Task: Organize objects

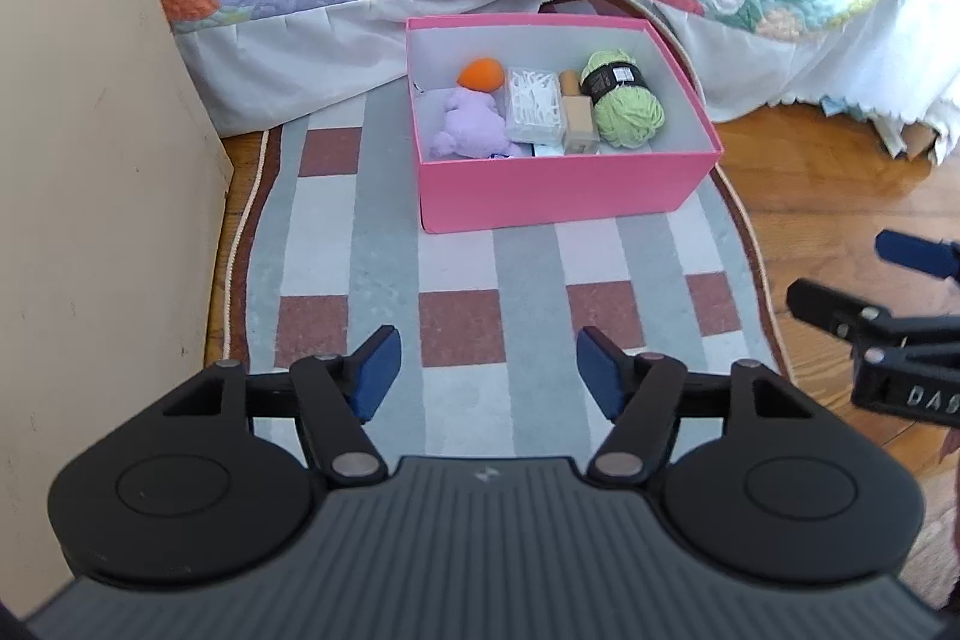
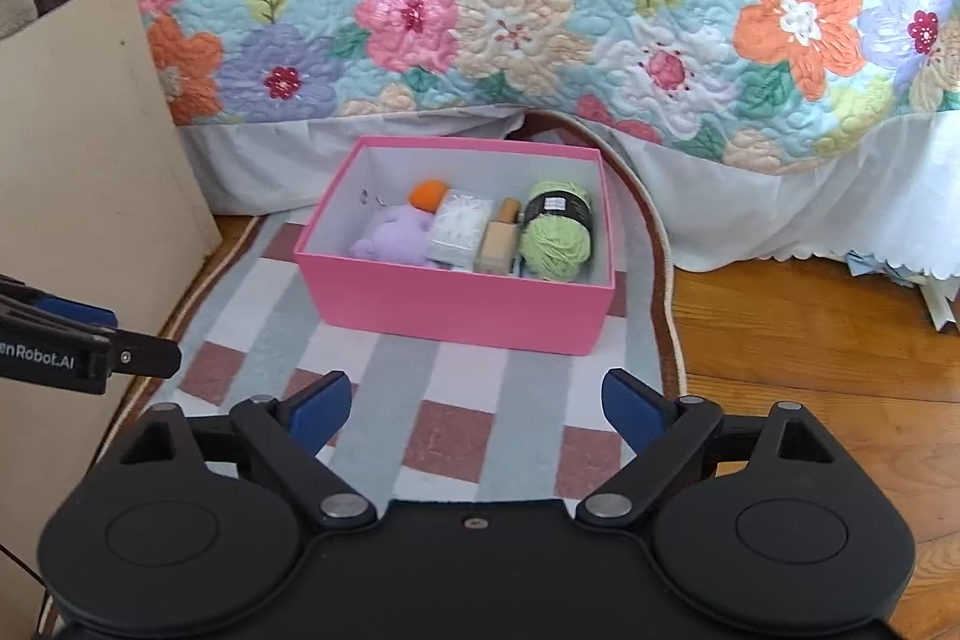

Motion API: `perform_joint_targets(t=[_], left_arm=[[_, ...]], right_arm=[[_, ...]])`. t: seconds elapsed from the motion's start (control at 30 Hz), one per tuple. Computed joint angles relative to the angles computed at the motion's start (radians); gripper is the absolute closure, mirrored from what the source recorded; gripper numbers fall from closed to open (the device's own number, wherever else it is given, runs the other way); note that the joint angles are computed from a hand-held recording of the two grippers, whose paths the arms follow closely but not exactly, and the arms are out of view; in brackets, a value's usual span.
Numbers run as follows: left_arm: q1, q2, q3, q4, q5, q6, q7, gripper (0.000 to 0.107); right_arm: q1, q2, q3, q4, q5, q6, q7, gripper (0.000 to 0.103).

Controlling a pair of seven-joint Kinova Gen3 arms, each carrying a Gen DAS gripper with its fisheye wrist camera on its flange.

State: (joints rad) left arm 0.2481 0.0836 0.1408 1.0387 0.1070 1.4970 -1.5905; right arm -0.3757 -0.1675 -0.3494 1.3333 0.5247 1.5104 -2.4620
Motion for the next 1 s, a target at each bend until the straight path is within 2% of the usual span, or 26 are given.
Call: perform_joint_targets(t=[0.13, 0.4, 0.83, 1.0], left_arm=[[0.002, 0.003, -0.002, -0.002, -0.013, -0.008, 0.020, 0.037], [0.005, -0.008, 0.004, 0.009, -0.004, -0.016, 0.002, 0.009], [0.055, 0.002, 0.015, -0.019, -0.109, 0.025, 0.081, 0.009], [0.047, 0.000, 0.012, -0.013, -0.087, 0.037, 0.080, 0.009]], right_arm=[[0.006, 0.011, 0.007, -0.018, -0.016, 0.023, -0.033, 0.010], [0.000, 0.015, 0.017, -0.050, -0.035, 0.069, -0.075, 0.010], [-0.001, 0.017, 0.023, -0.074, -0.048, 0.132, -0.079, 0.010], [-0.004, 0.021, 0.021, -0.079, -0.049, 0.158, -0.074, 0.010]])
